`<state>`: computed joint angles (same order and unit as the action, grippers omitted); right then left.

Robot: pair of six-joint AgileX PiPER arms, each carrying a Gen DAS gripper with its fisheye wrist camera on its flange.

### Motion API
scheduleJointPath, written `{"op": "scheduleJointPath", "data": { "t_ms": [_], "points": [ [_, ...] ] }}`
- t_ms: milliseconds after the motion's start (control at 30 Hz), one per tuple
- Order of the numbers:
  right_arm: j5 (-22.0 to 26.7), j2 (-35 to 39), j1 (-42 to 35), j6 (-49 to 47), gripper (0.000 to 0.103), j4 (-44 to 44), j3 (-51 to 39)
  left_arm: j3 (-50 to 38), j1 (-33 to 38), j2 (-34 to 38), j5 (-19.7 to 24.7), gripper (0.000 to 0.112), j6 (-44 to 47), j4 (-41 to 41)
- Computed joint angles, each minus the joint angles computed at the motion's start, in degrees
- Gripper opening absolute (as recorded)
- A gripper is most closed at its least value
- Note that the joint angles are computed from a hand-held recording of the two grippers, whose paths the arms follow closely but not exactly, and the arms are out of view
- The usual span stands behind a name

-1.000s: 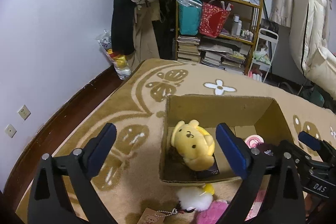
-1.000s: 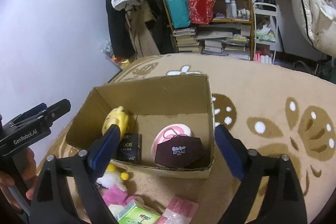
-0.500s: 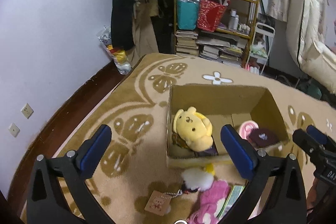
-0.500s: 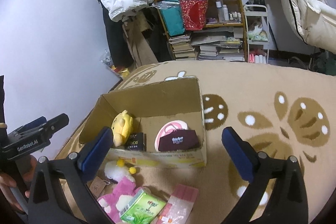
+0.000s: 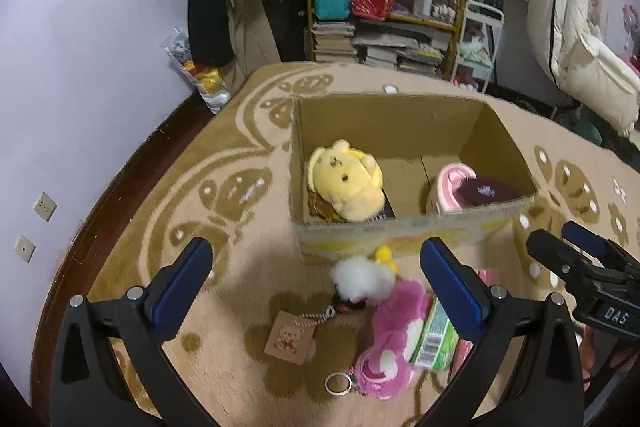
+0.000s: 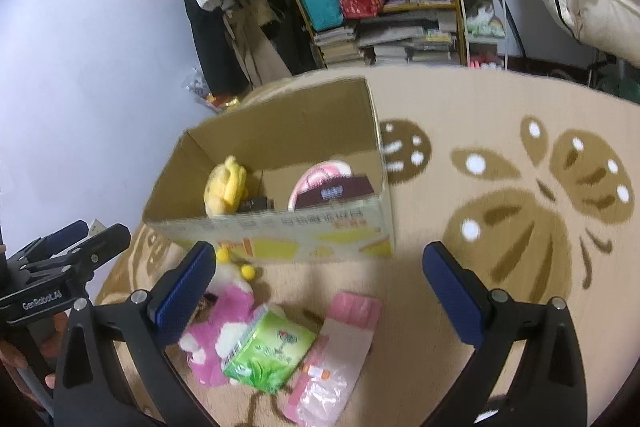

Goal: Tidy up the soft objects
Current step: 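Lower the left tool to the pink plush bear while the right tool lowers to the pink-wrapped roll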

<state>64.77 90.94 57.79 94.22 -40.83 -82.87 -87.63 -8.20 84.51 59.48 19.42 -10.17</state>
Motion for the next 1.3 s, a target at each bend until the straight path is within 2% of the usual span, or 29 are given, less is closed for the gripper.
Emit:
{"op": "scheduleJointPath", "data": {
  "t_ms": [133,233,500,567,800,933,1200,1300],
  "points": [
    [-1.4,-0.7,-0.3,0.9,0.103,1.8,2.4,2.8,0.0,-1.3,-0.9,0.102,0.5,-0.4],
    [-2.1,-0.9,-0.6,1.1,0.103,3.2,3.6,3.4,0.6,-1.3,0.3,0.102,1.6,-2.1],
    [-5.0,-0.7,-1.8,1.6,0.101,7.4,7.2,8.2,-1.0,-0.9,0.1,0.102,0.5,0.6],
    [-5.9,-0.2,-2.2,0.9,0.098,8.9,7.6,9.4,-1.6,-0.3,0.1,0.102,0.1,1.5],
    [-13.4,0.2,-4.5,-0.6,0.083,15.4,11.8,11.7,-5.1,1.4,-0.1,0.102,-2.2,6.9],
    [-14.5,0.8,-5.4,-2.8,0.075,18.2,12.3,11.9,-5.4,2.3,0.7,0.102,-1.8,7.0],
    [-16.4,1.8,-5.8,-5.4,0.072,21.3,13.1,12.8,-5.8,4.4,0.5,0.103,-1.2,7.3],
    [-16.0,1.6,-6.0,-5.2,0.065,21.7,13.1,11.9,-4.4,5.4,1.3,0.103,-0.2,5.6]
  ]
}}
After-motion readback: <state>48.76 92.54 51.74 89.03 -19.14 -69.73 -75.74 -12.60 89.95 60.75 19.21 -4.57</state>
